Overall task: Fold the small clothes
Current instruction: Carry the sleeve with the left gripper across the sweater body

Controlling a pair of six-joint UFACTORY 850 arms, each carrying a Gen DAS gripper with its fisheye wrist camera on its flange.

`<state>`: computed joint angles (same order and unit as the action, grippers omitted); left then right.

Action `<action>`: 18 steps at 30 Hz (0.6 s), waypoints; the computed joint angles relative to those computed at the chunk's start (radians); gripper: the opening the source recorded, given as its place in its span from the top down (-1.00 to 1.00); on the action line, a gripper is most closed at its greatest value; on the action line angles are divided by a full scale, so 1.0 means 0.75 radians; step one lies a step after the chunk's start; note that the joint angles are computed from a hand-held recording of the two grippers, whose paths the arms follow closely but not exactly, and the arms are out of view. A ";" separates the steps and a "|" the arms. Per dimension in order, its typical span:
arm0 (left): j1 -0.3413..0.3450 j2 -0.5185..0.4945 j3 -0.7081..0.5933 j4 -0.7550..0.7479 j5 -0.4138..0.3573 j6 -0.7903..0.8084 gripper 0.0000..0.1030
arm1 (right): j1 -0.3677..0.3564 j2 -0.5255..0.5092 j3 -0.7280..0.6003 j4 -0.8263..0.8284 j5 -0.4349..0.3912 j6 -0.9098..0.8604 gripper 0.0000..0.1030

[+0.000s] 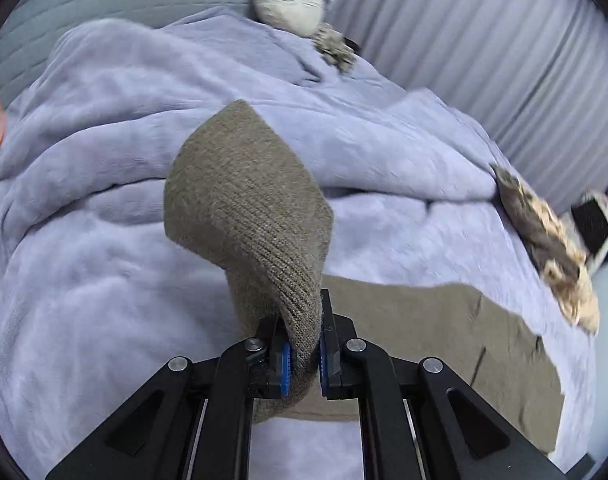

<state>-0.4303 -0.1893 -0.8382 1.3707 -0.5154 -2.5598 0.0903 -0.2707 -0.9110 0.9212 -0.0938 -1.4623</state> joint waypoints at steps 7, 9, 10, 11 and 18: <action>-0.085 -0.204 -0.305 -0.305 -0.010 0.435 0.78 | -0.146 -0.011 -0.077 -0.127 -0.027 0.133 -0.62; -0.109 -0.268 -0.404 -0.401 -0.029 0.569 0.78 | -0.182 -0.022 -0.101 -0.149 -0.046 0.166 -0.62; -0.117 -0.299 -0.449 -0.437 -0.038 0.621 0.78 | -0.200 -0.028 -0.113 -0.147 -0.056 0.168 -0.62; -0.128 -0.330 -0.497 -0.474 -0.052 0.676 0.78 | -0.215 -0.034 -0.124 -0.149 -0.063 0.171 -0.62; -0.202 -0.536 -0.822 -0.694 -0.154 0.999 0.78 | -0.288 -0.067 -0.181 -0.026 -0.114 0.061 -0.62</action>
